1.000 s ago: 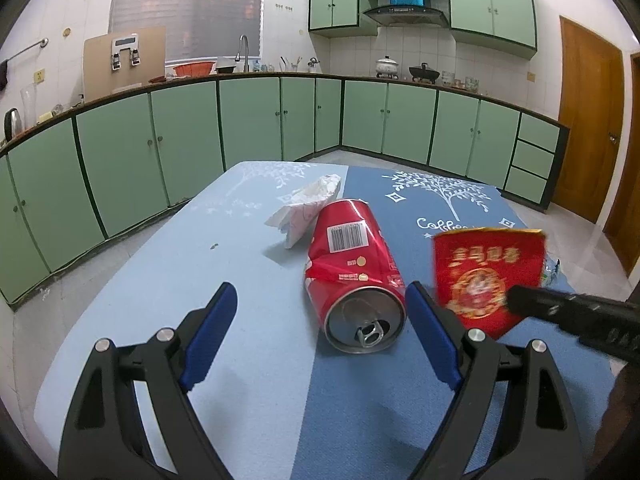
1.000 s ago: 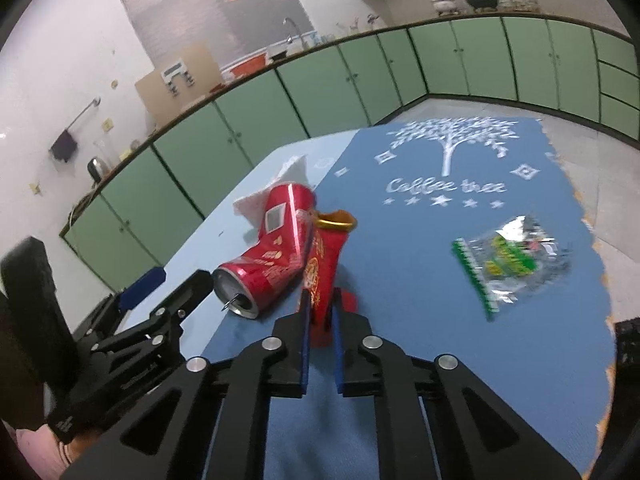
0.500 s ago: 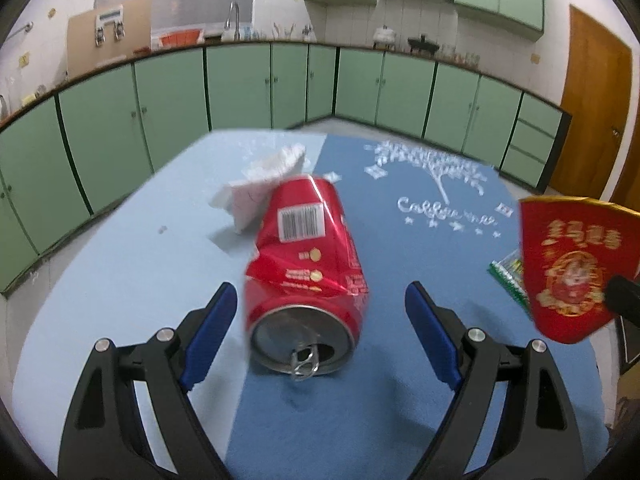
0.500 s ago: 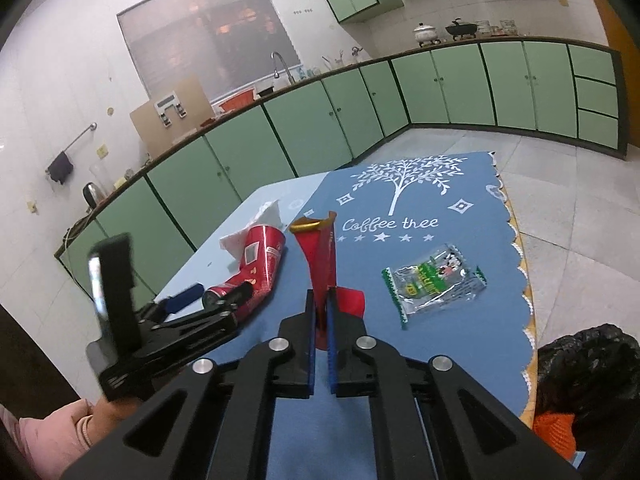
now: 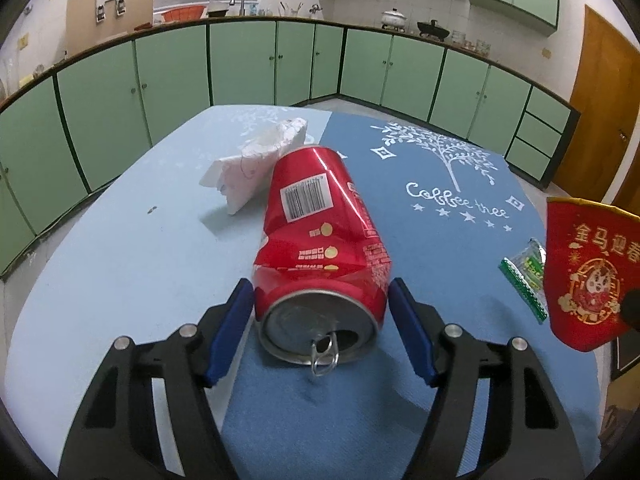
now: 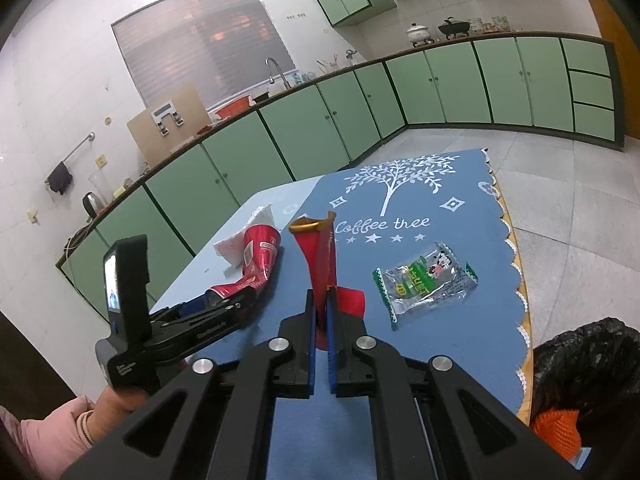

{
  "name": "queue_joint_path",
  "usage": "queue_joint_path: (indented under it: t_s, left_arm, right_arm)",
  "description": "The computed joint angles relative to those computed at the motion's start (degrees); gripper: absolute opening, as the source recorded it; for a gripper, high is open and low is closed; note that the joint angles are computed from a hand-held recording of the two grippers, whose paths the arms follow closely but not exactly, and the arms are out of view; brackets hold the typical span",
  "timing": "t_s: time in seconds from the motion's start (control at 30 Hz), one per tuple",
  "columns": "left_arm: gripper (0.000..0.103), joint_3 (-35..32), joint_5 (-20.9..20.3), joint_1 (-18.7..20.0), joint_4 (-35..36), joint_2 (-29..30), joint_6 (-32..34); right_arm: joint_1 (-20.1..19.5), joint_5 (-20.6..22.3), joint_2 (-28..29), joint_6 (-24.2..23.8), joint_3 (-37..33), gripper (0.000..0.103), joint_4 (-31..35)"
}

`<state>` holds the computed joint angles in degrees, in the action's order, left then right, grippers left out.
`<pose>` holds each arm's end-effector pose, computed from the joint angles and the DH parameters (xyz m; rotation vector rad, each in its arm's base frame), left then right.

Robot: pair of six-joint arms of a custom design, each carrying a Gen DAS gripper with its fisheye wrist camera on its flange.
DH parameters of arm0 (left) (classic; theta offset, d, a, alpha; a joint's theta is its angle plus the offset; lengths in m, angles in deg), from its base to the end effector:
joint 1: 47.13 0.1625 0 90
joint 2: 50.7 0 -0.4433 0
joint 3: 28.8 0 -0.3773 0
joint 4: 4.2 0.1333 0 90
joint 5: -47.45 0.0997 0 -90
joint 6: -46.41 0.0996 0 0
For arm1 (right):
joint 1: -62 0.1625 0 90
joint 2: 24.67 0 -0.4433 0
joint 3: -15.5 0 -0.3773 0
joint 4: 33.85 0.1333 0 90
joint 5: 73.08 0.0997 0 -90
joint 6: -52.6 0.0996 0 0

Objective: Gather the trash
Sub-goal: 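Grasp the red soda can with the left tool while the right tool holds the packet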

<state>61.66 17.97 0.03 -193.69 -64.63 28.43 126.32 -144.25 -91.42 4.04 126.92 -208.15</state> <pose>-0.2664 -0.6109 -0.1039 0.2194 2.2089 -1.0371 -0.1023 -0.5946 0.2955 0.7135 -2.6894 1.0759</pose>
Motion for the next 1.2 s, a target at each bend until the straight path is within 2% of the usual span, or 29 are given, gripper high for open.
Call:
queue_joint_path:
  t_s: [0.4, 0.6, 0.73, 0.77, 1.0, 1.2]
  left_arm:
    - [0.066, 8.72, -1.10, -3.85, -11.56, -1.03, 3.13]
    - [0.068, 11.18, -3.90, -3.80, -9.13, -1.66, 1.40]
    - [0.080, 9.73, -1.98, -4.34, -10.11, -1.29, 3.07]
    - [0.081, 9.02, -2.00, -4.16, -9.60, -1.24, 3.28]
    - [0.083, 4.73, -2.58, -1.77, 0.89, -0.98, -1.22]
    - [0.082, 4.33, -1.90, -1.36, 4.31, -1.07, -3.17]
  right_arm:
    - [0.10, -1.07, 0.05, 0.15, 0.20, 0.005, -0.27]
    - [0.06, -1.54, 0.29, -0.01, 0.28, 0.005, -0.23]
    - [0.03, -1.51, 0.25, 0.01, 0.37, 0.005, -0.28]
    - [0.04, -1.43, 0.23, 0.00, 0.38, 0.005, -0.29]
    - [-0.01, -1.24, 0.36, -0.27, 0.06, 0.005, -0.09]
    - [0.09, -1.07, 0.37, -0.19, -0.04, 0.005, -0.02]
